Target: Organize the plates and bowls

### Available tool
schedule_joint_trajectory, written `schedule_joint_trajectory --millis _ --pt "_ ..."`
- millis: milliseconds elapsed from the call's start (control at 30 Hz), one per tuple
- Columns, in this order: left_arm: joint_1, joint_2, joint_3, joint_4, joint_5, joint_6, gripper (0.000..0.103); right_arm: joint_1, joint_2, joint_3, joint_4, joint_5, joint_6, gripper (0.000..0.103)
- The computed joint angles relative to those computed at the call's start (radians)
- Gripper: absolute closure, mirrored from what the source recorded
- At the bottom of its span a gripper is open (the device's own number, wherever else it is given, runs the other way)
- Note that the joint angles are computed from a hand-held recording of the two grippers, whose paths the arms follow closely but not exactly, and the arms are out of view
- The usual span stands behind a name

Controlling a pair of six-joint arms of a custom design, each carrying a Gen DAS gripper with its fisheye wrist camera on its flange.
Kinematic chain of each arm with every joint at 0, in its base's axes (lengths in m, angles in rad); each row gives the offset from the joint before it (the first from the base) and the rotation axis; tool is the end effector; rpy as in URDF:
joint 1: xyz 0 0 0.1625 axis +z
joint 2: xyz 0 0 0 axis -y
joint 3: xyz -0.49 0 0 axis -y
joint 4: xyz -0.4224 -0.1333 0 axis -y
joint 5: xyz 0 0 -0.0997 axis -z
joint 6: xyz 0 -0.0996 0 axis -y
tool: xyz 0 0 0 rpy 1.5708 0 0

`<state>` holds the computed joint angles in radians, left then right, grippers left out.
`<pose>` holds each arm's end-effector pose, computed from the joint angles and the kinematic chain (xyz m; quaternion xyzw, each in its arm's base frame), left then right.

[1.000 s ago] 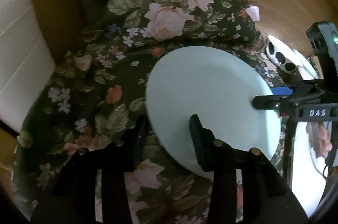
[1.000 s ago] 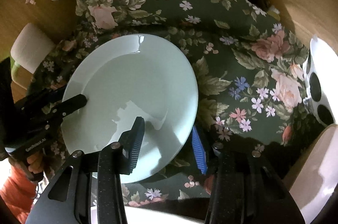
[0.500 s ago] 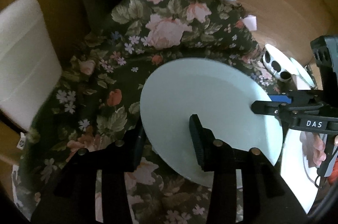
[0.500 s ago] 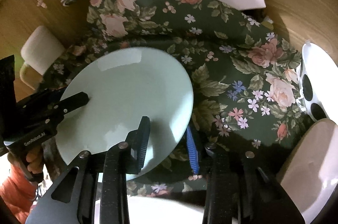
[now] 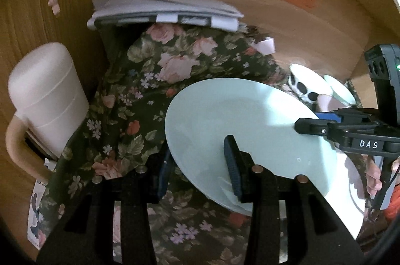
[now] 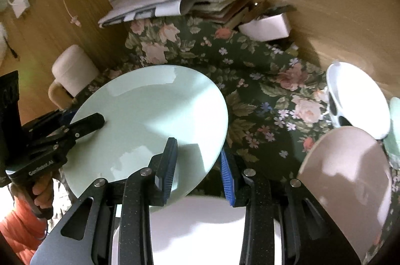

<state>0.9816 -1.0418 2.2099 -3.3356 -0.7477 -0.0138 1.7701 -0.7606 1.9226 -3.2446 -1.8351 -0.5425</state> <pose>-0.1248 -0.5581 0.1969 0.1358 0.8734 -0.3708 0.2851 0.2352 -0.6226 0.0777 0.3165 -0.9059 0.2255 0.1684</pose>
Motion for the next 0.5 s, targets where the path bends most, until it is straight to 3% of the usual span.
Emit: schedule_joint_trajectory --millis 500 --pt "-0.115 -0.023 0.093 -0.077 0.024 -0.01 0.063 -0.008 -0.097 0.167 -0.154 0.032 -0.013 0.073"
